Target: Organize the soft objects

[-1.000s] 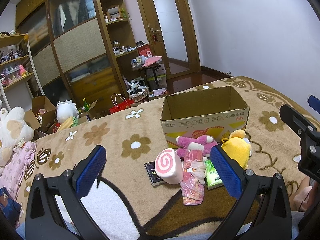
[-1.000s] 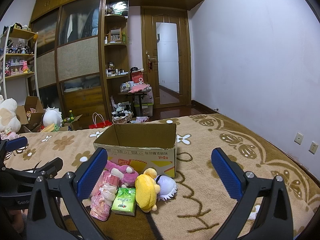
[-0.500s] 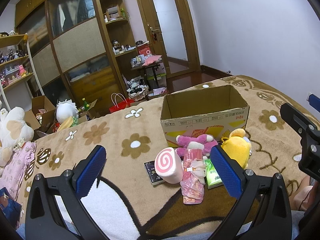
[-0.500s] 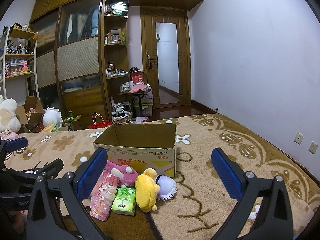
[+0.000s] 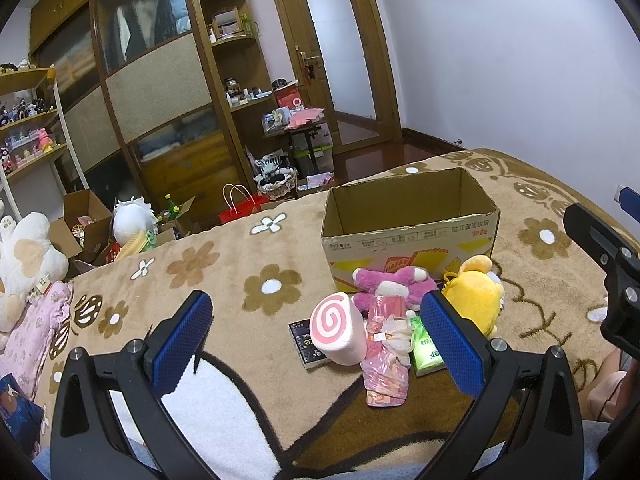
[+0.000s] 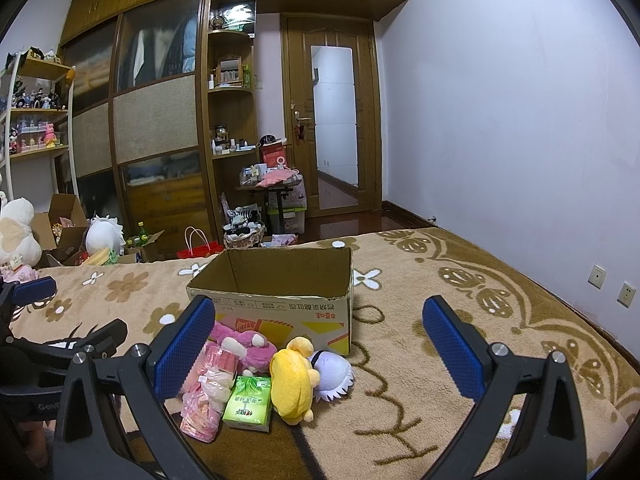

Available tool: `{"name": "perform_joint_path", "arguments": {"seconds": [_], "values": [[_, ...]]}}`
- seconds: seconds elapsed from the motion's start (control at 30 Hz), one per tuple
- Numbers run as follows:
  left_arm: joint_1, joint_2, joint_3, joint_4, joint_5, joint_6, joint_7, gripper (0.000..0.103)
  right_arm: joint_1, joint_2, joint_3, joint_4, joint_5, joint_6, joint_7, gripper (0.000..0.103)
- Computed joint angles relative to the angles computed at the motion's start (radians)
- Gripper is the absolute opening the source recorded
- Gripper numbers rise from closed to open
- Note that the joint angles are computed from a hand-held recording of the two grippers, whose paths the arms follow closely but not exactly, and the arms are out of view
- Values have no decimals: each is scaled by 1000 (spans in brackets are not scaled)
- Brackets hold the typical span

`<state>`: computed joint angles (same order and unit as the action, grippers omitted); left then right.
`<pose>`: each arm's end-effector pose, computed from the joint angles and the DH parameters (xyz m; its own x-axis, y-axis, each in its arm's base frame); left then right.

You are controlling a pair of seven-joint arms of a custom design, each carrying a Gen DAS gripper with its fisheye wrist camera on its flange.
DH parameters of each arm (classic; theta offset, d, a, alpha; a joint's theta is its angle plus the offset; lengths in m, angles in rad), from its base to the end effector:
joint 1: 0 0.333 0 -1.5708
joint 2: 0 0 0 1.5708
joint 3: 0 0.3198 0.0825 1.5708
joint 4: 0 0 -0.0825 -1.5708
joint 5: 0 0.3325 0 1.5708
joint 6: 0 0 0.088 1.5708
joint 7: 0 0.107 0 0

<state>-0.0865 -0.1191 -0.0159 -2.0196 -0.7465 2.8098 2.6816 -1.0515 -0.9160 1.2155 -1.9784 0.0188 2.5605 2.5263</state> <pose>0.5201 -0.0209 0.6223 -0.4699 -0.8573 -0.2104 -0.3931 0.4166 -0.8197 0.4204 0.3087 0.6214 -0.4608 -0.8862 -0.0492 -0.3028 0.2090 -0.9299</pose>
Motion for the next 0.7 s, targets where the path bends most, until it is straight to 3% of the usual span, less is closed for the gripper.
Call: {"name": "perform_joint_path", "arguments": {"seconds": [0.4,0.7], "values": [[46,42,-23,80,141,-103,-128,103,-8,8,7,1,1,-3,-2,103],[89,135,-67,217,294,-195,-280,103,-58,31,43,89,6,-103,-80,103]]}}
